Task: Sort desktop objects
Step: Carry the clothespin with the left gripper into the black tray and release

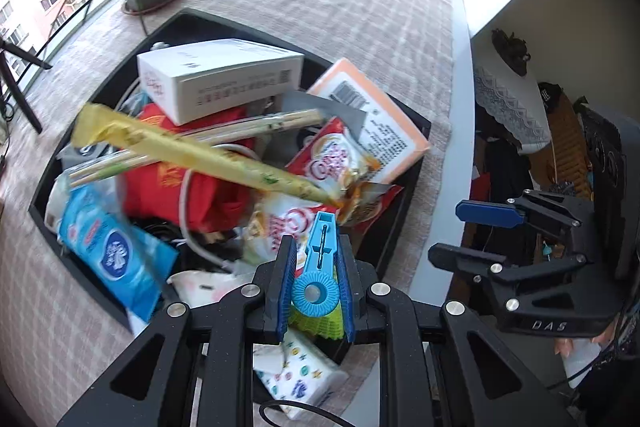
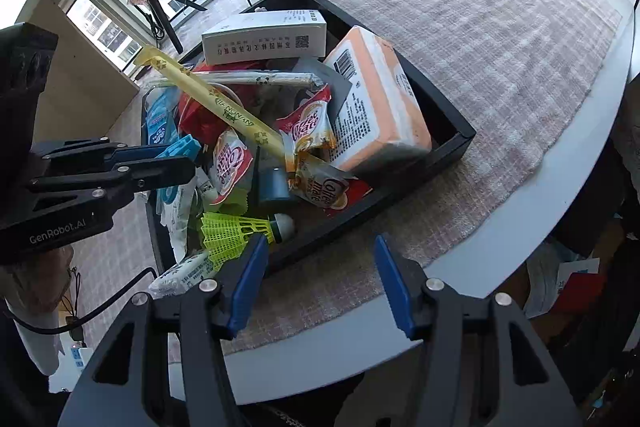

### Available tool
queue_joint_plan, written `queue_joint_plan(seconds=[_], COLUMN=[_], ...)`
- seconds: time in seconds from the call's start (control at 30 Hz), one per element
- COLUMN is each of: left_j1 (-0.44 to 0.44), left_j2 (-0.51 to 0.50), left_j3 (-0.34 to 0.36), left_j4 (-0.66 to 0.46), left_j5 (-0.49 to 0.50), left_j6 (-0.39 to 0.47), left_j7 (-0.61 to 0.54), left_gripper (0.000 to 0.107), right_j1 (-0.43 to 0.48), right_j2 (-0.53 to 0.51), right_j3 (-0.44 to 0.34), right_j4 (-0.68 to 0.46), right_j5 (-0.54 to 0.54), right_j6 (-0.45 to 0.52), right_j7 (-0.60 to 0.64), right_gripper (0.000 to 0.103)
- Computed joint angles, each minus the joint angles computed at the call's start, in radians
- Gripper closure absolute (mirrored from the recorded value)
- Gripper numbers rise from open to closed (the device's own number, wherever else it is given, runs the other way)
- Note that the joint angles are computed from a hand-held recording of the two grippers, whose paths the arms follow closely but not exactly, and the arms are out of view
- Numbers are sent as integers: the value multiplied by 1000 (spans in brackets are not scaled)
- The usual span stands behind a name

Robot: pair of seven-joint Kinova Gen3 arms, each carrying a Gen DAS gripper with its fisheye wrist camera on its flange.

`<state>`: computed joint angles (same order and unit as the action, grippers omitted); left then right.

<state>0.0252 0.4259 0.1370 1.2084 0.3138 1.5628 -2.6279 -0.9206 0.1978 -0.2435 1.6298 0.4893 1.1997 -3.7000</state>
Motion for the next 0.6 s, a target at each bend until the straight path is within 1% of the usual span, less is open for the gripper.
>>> queue_joint_plan(seconds=[0.13, 0.2, 0.23, 0.43, 0.53, 0.6], left_j1=[24, 33, 29, -1, -19, -37], left_j2=[-4, -14, -18, -28, -30, -33], left_j3=[3, 0, 1, -6, -17, -24], left_j4=[19, 30, 35, 36, 33, 30], left_j5=[-7, -15, -8, 6, 8, 9], left_j6=[-5, -25, -33, -45, -52, -56], left_j7=[23, 34, 33, 14, 26, 26], left_gripper=[87, 69, 68, 68, 67, 67], right_j1=[1, 2, 3, -2, 1, 7], right_j2=[-14, -10, -8, 1, 9, 16], right_j3=[-3, -6, -6, -4, 0, 3], right_j4=[24, 18, 13, -10, -29, -47], right_j5=[2, 3, 1, 2, 0, -9], right_j6=[-20, -14, -10, 7, 16, 18], right_j7=[-24, -22, -17, -1, 22, 59], right_gripper=[48, 48, 48, 48, 48, 48])
